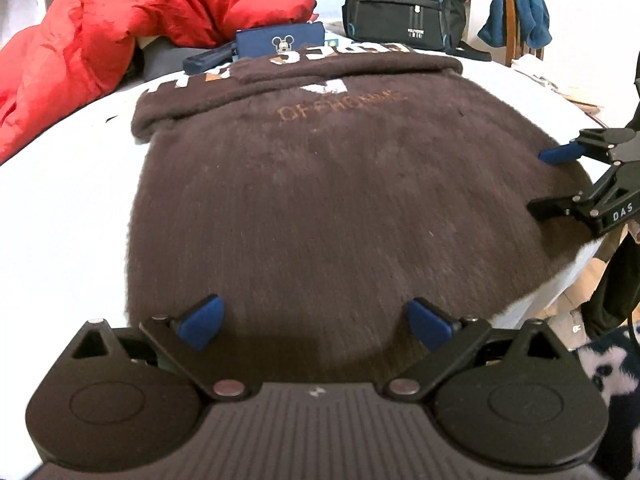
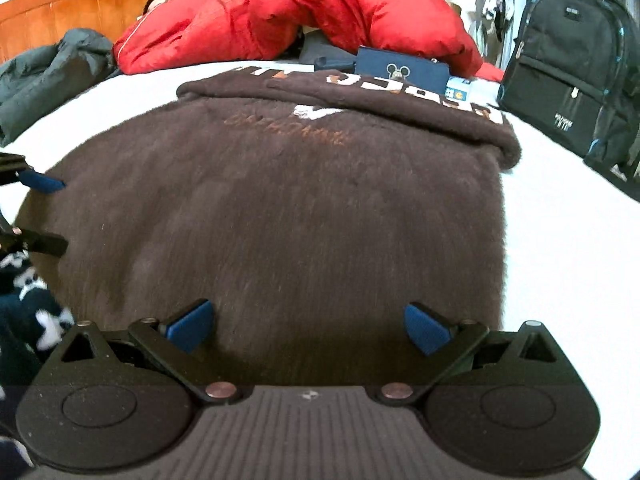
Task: Fold clothes
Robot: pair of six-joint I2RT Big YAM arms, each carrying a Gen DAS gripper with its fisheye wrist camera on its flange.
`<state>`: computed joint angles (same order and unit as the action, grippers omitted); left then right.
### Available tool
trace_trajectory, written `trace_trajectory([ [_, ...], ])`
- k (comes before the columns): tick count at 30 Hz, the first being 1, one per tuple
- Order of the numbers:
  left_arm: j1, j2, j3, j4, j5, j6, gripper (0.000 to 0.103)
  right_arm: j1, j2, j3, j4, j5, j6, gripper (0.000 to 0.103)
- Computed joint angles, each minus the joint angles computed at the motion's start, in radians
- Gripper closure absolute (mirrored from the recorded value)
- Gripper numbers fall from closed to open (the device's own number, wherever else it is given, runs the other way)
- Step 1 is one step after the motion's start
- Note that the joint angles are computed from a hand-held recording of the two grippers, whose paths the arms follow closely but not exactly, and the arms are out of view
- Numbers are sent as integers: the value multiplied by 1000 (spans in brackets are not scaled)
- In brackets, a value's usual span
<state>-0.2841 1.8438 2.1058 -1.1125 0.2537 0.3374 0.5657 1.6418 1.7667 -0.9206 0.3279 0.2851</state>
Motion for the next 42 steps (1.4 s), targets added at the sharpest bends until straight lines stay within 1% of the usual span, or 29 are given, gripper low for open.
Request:
trace_trajectory([
  [2, -1, -10, 1, -3, 5, 1, 5, 11, -4, -3, -13, 19, -10, 0],
  [4, -3, -15, 4, 21, 16, -7, 5, 20, -5, 3, -31, 32, -21, 0],
  [6, -13, -15, 9, 58, 6, -22, 5, 22, 4, 25, -45, 27, -34, 0],
  [10, -46, 16, 31, 101, -42, -18, 5, 24, 25, 54, -18, 24, -66, 0],
  [12, -55, 38, 43, 86, -55, -39, 5, 23, 39, 65, -19, 27, -76, 0],
  [13, -56, 44, 39, 78, -57, -55, 5, 23, 35, 54, -12, 25, -79, 0],
  [14, -56, 40, 21, 86, -60, -67, 5, 23, 31, 43, -4, 23, -82, 0],
  [15, -57, 21, -19, 116, -63, -68, 4, 24, 26, 32, 4, 21, -85, 0],
  [17, -57, -15, -82, 153, -71, -59, 4, 23, 15, 8, 21, 17, -91, 0],
  [20, -65, -49, -127, 158, -107, -24, 4, 26, -15, -44, 48, 23, -113, 0],
  [23, -78, -84, -177, 180, -150, 22, 4, 44, -23, -54, 45, 65, -152, 0],
  [25, -85, -106, -208, 198, -161, 42, 4, 57, -27, -58, 45, 87, -177, 0],
  [29, -101, -137, -254, 226, -167, 60, 4, 81, -36, -68, 54, 107, -248, 0],
  [31, -107, -147, -268, 233, -160, 65, 4, 88, -40, -73, 55, 93, -272, 0],
  [35, -113, -166, -280, 227, -155, 48, 4, 102, -35, -67, 44, 88, -326, 0],
  [37, -114, -178, -294, 243, -151, 45, 4, 109, -31, -63, 46, 90, -371, 0],
  [40, -115, -185, -296, 251, -149, 42, 4, 123, -14, -52, 45, 112, -477, 0],
  [42, -116, -182, -289, 249, -153, 44, 4, 135, 4, -43, 49, 145, -569, 0],
])
